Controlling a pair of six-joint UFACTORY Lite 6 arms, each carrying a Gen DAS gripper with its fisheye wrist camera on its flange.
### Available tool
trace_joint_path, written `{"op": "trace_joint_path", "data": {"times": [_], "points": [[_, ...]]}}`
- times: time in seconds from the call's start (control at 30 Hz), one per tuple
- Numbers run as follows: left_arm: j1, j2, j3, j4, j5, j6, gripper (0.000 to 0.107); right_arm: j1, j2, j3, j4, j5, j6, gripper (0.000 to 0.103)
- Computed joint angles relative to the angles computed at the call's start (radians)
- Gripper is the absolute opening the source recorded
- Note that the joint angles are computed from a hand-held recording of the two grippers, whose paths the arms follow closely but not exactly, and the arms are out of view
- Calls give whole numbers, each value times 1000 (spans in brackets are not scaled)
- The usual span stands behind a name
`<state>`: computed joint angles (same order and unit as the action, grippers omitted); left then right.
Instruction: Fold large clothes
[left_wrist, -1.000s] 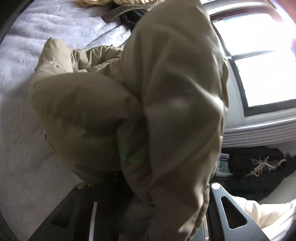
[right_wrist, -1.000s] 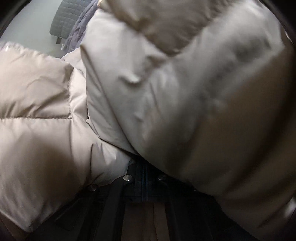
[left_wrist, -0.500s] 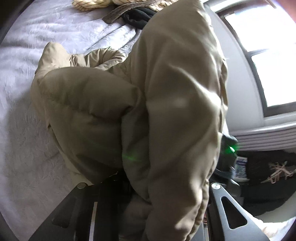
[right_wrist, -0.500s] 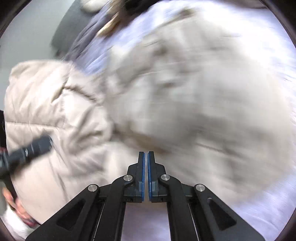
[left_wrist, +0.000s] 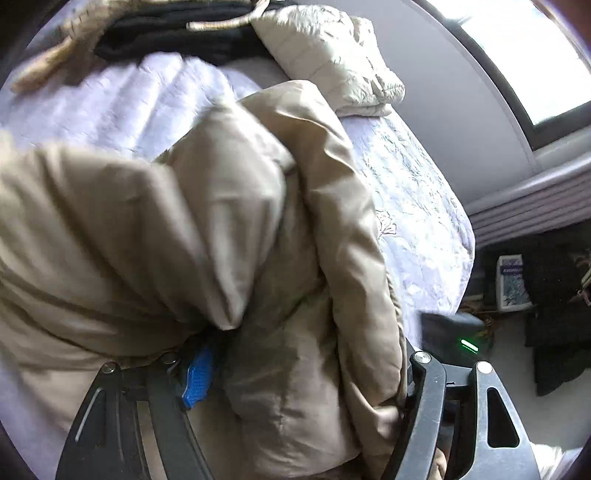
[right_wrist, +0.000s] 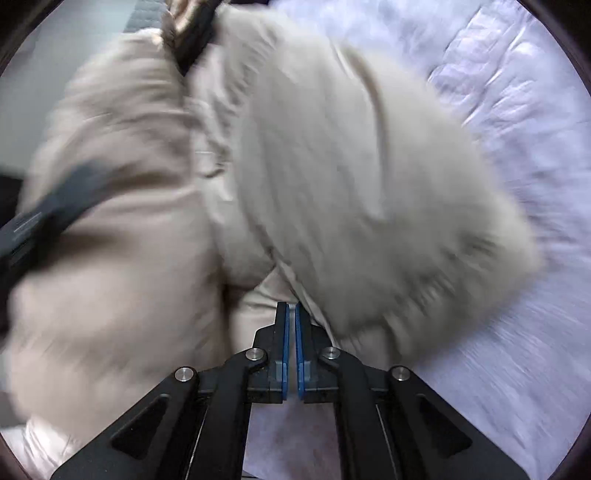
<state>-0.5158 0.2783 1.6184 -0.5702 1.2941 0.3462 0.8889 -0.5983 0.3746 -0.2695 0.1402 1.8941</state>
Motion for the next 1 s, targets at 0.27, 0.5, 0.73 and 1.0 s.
{"op": "trace_joint_path", "data": {"times": [0.27, 0.5, 0.73, 1.0], "points": [[62, 203, 251, 6, 109, -77, 81, 543, -298, 215, -499, 771, 522, 91], [48, 415, 628, 73, 247, -130, 81, 239, 291, 570, -371, 511, 200, 20], [109, 299, 751, 202, 154, 65, 81, 242, 170, 429, -366, 612, 382, 8], [26, 434, 582, 364, -111, -95, 81, 340, -10, 153, -490, 564, 724, 11]]}}
